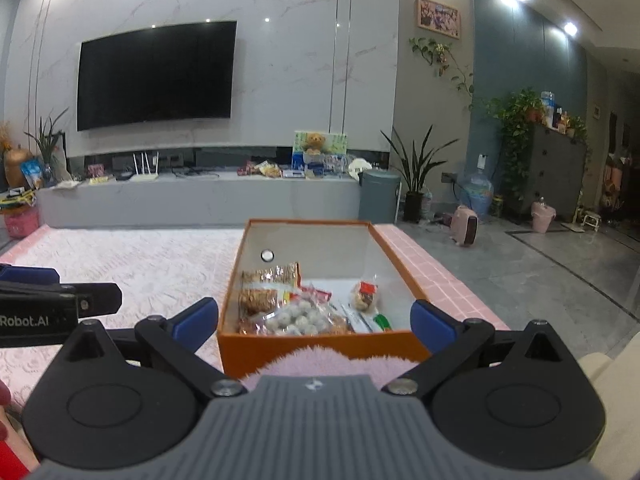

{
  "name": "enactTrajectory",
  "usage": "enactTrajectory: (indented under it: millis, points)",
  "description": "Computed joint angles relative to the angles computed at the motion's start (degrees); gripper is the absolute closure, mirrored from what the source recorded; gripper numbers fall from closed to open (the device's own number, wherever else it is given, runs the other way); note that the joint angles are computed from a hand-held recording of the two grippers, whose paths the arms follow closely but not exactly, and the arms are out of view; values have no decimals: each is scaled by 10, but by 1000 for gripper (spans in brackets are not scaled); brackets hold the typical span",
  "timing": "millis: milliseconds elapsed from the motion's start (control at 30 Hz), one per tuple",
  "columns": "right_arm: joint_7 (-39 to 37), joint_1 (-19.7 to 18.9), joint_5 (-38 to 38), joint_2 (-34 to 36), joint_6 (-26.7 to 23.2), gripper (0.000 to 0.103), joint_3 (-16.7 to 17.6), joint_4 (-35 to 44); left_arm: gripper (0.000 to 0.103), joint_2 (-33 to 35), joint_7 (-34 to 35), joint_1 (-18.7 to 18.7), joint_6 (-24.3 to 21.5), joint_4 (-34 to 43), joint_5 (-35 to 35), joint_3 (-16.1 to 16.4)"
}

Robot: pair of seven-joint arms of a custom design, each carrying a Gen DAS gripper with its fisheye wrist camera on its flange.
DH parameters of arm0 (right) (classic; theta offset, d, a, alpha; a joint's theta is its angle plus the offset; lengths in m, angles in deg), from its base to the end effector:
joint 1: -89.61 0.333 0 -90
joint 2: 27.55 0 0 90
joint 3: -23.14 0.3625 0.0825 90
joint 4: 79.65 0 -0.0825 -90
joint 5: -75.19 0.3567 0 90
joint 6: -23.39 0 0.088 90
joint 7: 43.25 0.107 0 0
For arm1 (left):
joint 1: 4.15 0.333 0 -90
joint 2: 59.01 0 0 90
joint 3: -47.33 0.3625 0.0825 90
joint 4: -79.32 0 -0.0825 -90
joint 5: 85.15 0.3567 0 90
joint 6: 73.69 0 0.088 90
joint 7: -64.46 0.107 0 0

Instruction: Organize snacks

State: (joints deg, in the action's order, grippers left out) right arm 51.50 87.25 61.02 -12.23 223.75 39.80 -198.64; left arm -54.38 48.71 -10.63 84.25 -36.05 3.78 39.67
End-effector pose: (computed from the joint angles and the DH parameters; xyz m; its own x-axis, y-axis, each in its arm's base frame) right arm 0.5959 0.1619 0.5134 0.3686 -0.9292 0.0271 -0.3592 -0.1693 -0.9178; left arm 0.5494 -0.1788 0.5162 0.2272 -0.9707 0.0786 -0.4461 -0.1755 -0.8776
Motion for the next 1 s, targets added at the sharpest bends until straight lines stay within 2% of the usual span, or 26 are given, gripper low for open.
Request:
enactTrajectory:
  millis: [67,133,233,300,367,767,1000]
  points:
    - [18,-26,-19,7,-21,3,26,10,13,4,10,2,14,-3,-19,2]
    - [11,-22,-5,8,-30,3,23,9,16,7,29,3,19,-5,-44,3]
    - [-6,-16,18,13,-52,3,23,17,16,9,74,-4,-9,-8,-83,0]
    - [-23,-5,40,13,-65,3,16,20,16,11,92,-6,-12,-8,-104,0]
    - [-34,-18,49,16,-72,3,33,22,16,13,104,-5,-5,-9,-124,3]
    - [-105,-51,122,18,-86,3,84,22,16,11,135,-10,-14,-13,-166,7]
    - [-137,-44,153,18,-88,3,84,24,16,10,148,-10,-14,-13,-179,7]
